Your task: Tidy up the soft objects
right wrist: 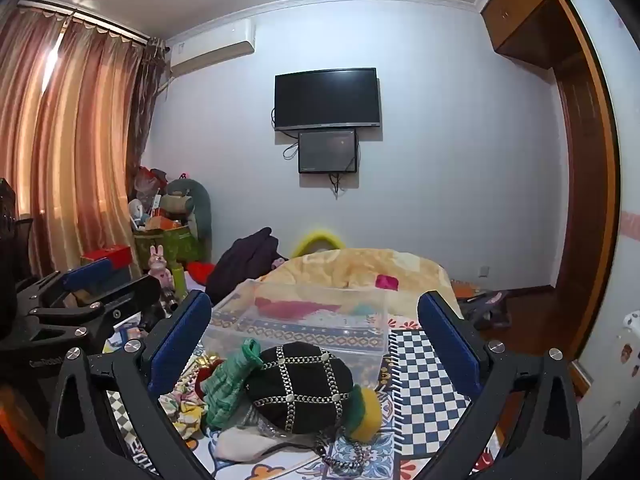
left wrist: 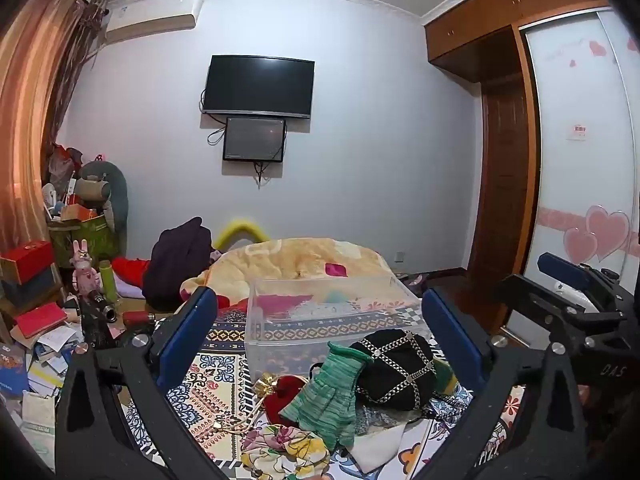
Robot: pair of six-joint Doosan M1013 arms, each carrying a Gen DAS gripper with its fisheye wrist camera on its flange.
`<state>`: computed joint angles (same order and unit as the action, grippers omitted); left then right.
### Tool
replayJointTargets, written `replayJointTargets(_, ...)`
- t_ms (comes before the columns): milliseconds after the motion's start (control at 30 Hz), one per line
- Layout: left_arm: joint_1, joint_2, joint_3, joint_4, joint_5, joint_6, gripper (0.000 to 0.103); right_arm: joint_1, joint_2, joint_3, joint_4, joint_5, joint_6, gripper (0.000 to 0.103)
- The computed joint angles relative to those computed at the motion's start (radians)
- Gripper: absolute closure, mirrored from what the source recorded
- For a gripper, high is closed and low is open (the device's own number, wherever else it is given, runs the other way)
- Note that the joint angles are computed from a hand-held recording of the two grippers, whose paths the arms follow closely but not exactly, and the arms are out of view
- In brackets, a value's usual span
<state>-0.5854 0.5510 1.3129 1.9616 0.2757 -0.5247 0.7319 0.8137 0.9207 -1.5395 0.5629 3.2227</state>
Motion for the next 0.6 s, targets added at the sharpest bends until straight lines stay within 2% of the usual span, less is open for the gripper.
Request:
replayJointTargets(33, 0.000, 0.000, -0.002, -0.039, -0.004, 0.034, 0.000, 0.000, 0.000, 0.000, -0.001, 0.002, 0.001, 0.000)
replayJointTargets(267, 0.005, 0.011, -0.017, -0.044, -0.014, 0.042, 0.000, 0.001, 0.005, -0.012, 0.016, 0.009, -0.011, 0.000)
replayJointTargets(600, 0.000, -0.005, 0.004, 0.030, -0.005, -0.027, 0.000, 0.001, -0.007, 0.008, -0.009, 0.002, 0.030, 0.000)
